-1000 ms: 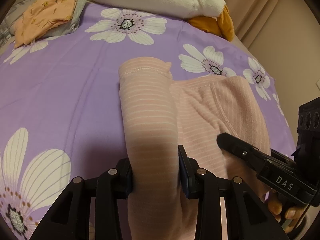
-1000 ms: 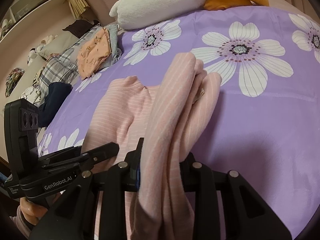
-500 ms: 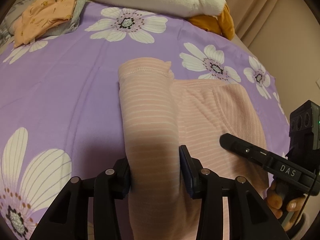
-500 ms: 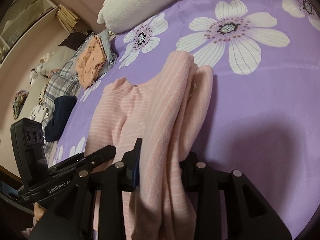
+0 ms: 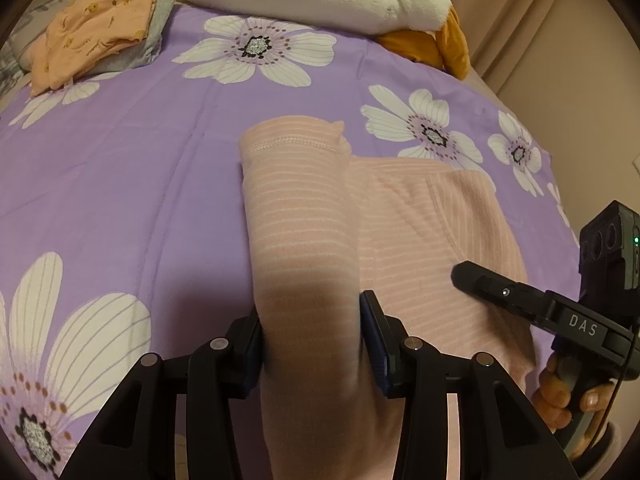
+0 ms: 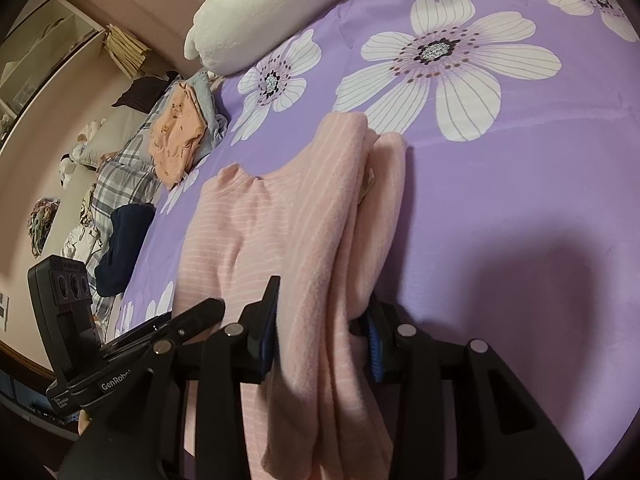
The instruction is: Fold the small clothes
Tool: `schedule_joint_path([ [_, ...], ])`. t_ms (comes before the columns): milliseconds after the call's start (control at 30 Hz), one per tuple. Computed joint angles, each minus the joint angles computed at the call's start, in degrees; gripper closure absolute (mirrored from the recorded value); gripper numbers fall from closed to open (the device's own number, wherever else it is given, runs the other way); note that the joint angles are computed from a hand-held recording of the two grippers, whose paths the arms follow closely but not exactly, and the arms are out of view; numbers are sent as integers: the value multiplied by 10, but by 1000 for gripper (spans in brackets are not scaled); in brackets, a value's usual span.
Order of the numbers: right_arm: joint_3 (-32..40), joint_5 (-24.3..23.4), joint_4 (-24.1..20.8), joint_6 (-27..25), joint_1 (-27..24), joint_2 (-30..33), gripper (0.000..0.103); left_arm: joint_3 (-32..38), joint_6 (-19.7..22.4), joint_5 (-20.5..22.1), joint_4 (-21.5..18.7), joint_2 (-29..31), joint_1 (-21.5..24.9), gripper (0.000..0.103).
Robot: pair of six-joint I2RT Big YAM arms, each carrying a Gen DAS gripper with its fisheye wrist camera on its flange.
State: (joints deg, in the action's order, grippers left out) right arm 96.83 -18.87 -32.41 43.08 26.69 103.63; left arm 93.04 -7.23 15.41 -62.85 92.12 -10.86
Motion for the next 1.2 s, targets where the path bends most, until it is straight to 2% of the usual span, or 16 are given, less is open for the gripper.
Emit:
schedule_joint_path([
  [1200, -41, 37, -9, 12, -9, -37, 66, -48, 9, -18, 3, -47, 4, 60],
])
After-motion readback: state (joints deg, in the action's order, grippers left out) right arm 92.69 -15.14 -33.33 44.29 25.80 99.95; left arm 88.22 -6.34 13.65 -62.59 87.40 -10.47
